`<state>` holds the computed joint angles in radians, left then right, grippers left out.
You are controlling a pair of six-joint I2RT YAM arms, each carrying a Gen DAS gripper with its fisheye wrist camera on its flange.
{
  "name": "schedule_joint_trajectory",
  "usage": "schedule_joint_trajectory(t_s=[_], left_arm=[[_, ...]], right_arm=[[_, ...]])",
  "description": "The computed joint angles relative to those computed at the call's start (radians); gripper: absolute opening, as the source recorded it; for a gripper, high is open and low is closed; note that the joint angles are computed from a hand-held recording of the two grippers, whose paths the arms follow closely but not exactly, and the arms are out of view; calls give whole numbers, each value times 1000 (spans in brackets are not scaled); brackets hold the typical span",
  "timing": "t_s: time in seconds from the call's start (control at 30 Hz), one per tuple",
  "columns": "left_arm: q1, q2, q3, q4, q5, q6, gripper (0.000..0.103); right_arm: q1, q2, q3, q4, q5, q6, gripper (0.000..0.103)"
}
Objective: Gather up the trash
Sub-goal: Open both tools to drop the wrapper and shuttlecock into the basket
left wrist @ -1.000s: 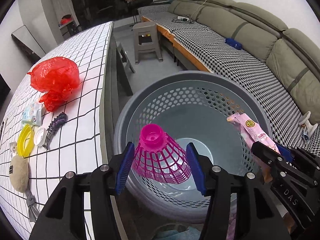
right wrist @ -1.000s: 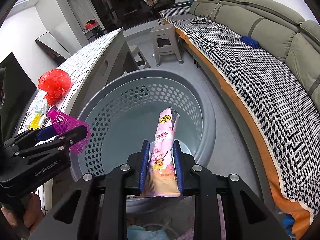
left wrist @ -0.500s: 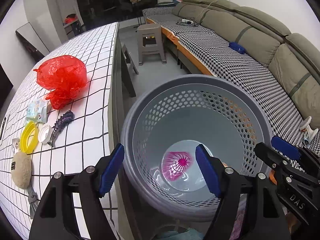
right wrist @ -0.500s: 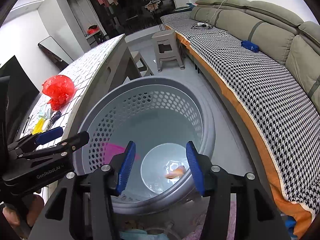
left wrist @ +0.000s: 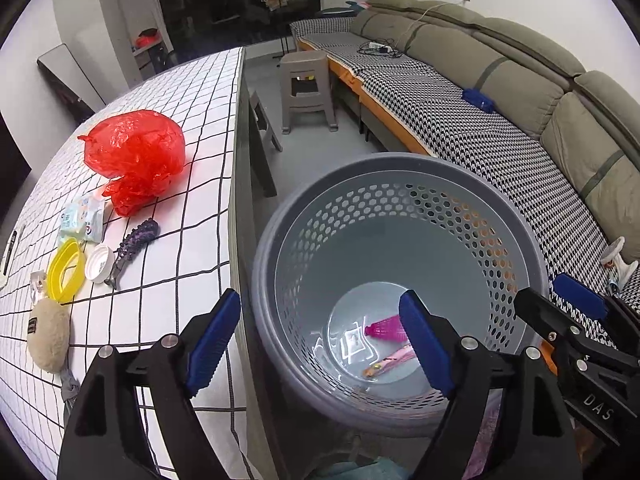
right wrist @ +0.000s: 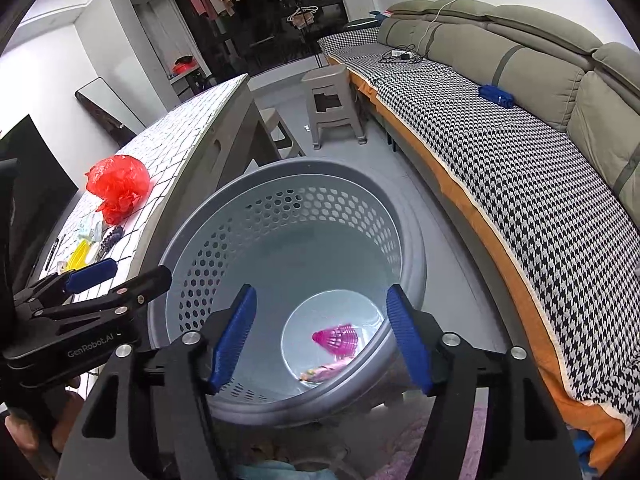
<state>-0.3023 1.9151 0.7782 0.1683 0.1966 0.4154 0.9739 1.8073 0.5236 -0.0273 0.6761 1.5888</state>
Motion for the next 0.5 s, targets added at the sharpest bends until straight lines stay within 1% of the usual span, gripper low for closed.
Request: schedule_joint_trajectory(t_s=[0.23, 0.5], left_arm=[[8, -21, -22, 10, -5, 6, 81], [39, -61, -56, 22, 26, 21, 82]], right_arm=[[21, 6, 6, -14, 12, 33, 66], [73, -3, 42, -111, 47, 100, 66]])
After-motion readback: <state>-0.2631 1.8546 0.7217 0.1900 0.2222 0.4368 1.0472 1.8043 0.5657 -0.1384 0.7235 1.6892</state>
